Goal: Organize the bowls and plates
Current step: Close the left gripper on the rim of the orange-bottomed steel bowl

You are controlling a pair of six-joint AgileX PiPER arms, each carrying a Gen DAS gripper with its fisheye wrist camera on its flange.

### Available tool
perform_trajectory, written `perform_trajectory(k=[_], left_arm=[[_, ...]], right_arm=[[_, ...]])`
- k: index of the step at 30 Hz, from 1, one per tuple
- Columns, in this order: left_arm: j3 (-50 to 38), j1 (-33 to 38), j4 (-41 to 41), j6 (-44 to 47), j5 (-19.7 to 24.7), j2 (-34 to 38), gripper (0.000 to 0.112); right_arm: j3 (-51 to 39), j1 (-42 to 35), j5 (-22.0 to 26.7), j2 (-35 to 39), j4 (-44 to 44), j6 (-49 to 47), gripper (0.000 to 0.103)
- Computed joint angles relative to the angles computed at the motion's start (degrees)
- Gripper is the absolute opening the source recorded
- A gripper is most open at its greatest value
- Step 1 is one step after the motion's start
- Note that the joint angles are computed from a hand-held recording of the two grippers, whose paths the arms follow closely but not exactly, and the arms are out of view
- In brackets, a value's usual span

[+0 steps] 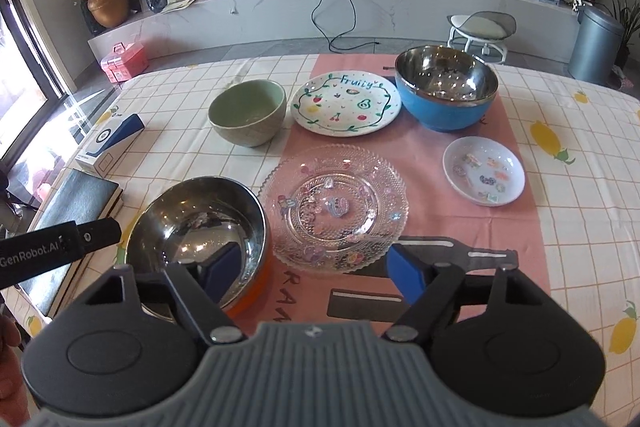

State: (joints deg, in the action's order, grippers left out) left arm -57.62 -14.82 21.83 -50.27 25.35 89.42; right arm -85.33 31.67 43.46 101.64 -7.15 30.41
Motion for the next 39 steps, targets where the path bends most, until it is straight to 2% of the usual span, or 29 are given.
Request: perform_trajectory(k=[6,10,17,26,31,39], left_arm=[[-2.51,1.09,-4.48,3.76,0.15,3.71,0.078],[-3.97,1.64,-8.86,7.96,-0.1,5.98,0.072],[-5.17,1.57,-12.49,11.23,-0.37,8.67,0.038],[-5.32,0.64,-8.14,8.05,0.03,9.08,0.014],[-4.88,0.69,-8.42,8.36,0.5,8.65,0.007],[-1.78,-1.9,-6.74,5.6,1.86,3.91,0.006]], right_arm=[[-4.4,-0.57,1.79,4.78,4.61,-2.35,0.068],[-6.71,-0.69,2.73,7.34,5.91,-2.99,0.06],[-7.83,-1.42,2.74,9.54,9.08,-4.86,0.042],[-6.89,-2.46,0.26,9.57,15.81,-10.12,0.011],[-6.97,-2.06,0.39,9.54,14.7,-9.39,0.009],[-3.97,-3.18,1.99,5.98,16.52,-10.17,0.008]])
